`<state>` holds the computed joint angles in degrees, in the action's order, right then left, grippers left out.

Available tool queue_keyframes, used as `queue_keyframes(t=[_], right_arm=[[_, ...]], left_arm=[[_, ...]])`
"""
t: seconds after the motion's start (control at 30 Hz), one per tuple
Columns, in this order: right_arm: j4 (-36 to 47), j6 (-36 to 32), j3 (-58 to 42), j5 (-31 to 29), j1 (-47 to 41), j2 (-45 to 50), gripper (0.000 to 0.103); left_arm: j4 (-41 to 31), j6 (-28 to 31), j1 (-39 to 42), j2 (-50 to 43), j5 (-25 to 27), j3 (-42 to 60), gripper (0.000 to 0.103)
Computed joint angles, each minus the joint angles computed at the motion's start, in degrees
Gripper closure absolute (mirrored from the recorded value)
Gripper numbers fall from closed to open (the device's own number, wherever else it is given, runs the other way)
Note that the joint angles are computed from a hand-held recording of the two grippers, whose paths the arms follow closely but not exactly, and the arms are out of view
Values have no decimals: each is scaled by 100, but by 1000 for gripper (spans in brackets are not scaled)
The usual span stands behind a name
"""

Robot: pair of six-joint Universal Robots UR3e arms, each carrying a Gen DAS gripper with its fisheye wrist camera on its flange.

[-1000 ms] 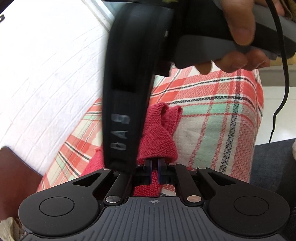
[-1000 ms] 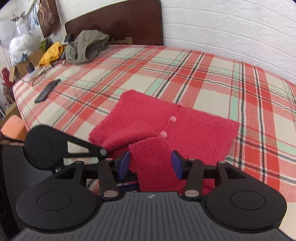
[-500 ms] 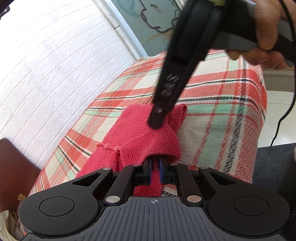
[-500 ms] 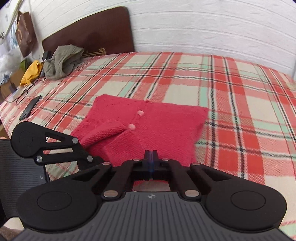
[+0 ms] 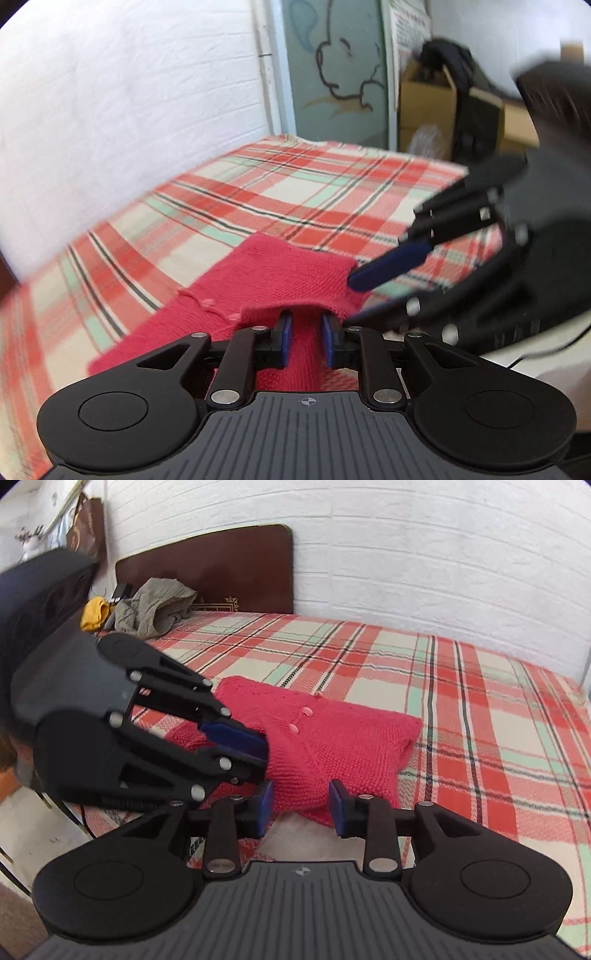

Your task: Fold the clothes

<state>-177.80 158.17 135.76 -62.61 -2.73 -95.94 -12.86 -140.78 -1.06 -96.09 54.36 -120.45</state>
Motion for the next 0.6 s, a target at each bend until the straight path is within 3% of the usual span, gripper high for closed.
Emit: queue_keyframes(t=[0.03,0.1,0.4,0.43,0.47,0.5,0.6], right_arm=[[-114,-73,39,-78,66,23,61],[-372,-110,143,-179,175,65,57],[-1038,248,-243,-1079,850,875,59],[-989,311,-317,-1187,901,935,61],[-919,375,-391,-1279,942,988,73],[-692,446,-450,-1225,895,970,93],[-466,739,-365,-926,625,858,94]], left_arm=[[-455,-68,71,65,-32,177,68],[-594,-26,212,-256,-324,445,68],[-1025,-58,53,-993,-461,1278,66],[-954,-66,42,-971,-432,1232,66],[-881,-66,48,-927,-401,1162,66],[-809,-65,54,-881,-370,1092,62],[-844,80,94,-711,-237,928,60]])
